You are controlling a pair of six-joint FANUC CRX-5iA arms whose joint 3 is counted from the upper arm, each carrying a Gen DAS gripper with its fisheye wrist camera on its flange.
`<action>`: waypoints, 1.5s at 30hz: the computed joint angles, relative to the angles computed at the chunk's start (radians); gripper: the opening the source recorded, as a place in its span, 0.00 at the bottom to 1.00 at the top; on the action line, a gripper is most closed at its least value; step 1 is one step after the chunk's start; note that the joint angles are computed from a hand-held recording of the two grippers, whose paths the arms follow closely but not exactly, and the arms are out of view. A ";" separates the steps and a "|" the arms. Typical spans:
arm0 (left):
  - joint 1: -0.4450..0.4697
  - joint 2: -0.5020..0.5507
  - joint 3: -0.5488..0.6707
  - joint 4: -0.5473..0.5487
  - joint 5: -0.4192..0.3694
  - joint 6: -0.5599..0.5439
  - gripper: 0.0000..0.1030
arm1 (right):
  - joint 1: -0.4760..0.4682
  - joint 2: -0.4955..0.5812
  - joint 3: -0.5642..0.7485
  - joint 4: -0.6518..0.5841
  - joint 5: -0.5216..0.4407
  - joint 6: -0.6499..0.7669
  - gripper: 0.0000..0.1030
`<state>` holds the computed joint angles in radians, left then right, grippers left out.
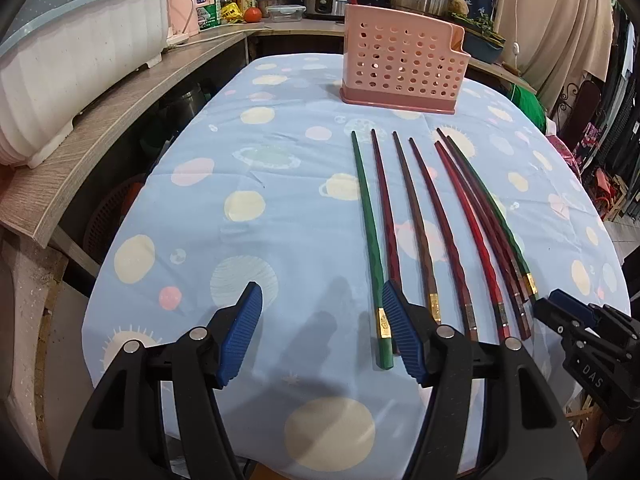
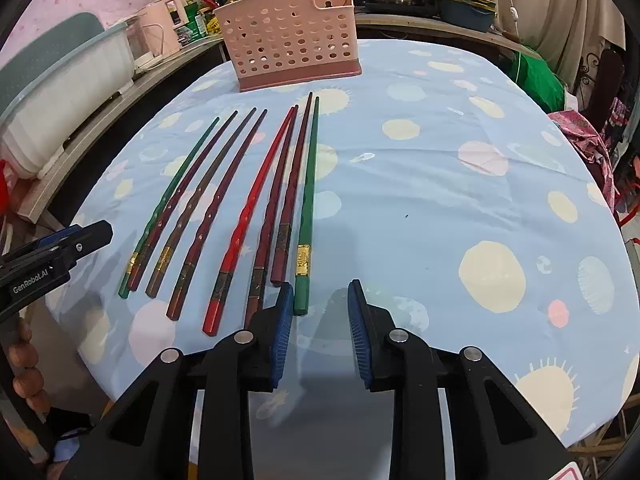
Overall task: Organize utensils
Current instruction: 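Move both open grippers back down to the remaining chopsticks, then close right gripper on a green chopstick while left gripper grasps another green chopstick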
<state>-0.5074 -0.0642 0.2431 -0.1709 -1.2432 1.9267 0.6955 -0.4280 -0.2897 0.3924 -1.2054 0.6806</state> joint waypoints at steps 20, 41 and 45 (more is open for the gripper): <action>-0.008 0.007 -0.021 0.020 -0.005 -0.009 0.58 | -0.024 0.042 0.009 0.023 0.035 0.012 0.07; -0.040 0.037 0.000 -0.035 -0.040 0.013 0.56 | -0.030 0.034 0.009 0.005 0.041 0.004 0.07; -0.049 0.040 0.005 -0.046 -0.034 0.018 0.50 | -0.027 0.029 0.006 0.003 0.040 0.003 0.07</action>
